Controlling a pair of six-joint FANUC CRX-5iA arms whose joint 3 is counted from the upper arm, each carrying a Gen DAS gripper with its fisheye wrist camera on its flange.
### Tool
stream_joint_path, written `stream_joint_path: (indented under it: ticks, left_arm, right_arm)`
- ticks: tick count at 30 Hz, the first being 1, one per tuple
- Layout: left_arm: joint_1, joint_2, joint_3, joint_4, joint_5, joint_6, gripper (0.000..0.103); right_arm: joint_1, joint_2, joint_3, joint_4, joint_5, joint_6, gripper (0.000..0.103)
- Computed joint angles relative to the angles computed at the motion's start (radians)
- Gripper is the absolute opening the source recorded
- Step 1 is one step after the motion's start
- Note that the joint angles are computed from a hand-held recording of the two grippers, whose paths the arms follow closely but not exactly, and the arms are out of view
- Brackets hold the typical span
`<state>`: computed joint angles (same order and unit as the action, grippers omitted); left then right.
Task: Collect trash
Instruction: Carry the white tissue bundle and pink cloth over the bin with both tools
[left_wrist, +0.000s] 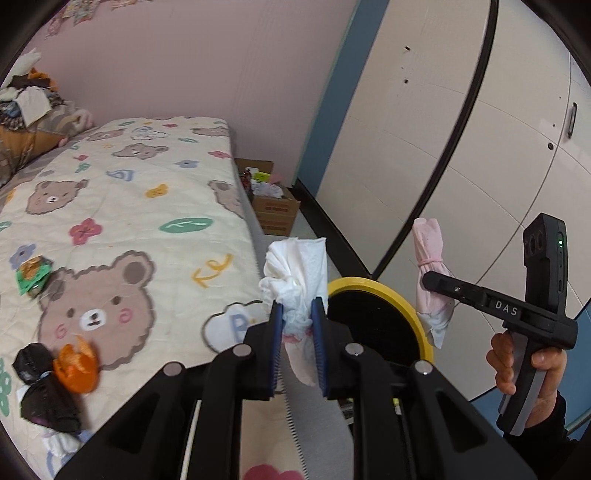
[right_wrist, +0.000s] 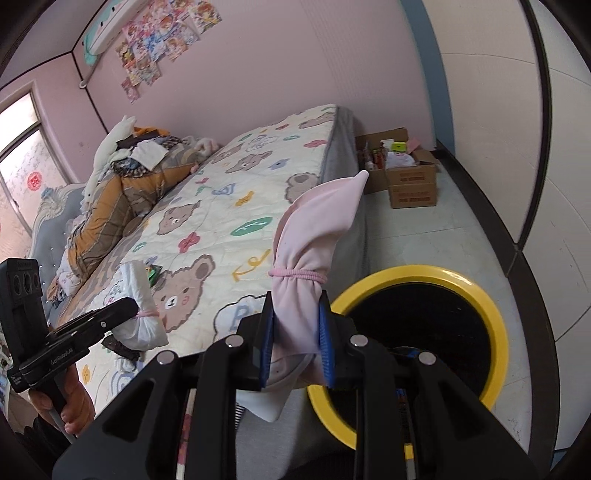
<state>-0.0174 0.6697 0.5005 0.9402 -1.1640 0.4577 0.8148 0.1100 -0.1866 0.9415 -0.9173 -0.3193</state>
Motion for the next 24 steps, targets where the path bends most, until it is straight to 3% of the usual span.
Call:
stream_joint_path:
  ticks: [13,24]
  left_arm:
    - [-0.110,0.040,0.029,-0.051,-0.020,0.031,0.015]
    - [-0.166,0.077,0.050,-0.113,-0.019,0.074,0.015]
  right_arm:
    - [-0.019,-0.095,-0.154,-0.011,-0.008,-0.121,0.021]
    - [-0.069,-0.111,-0.210,-0.057,0.032,-0.152,0.021]
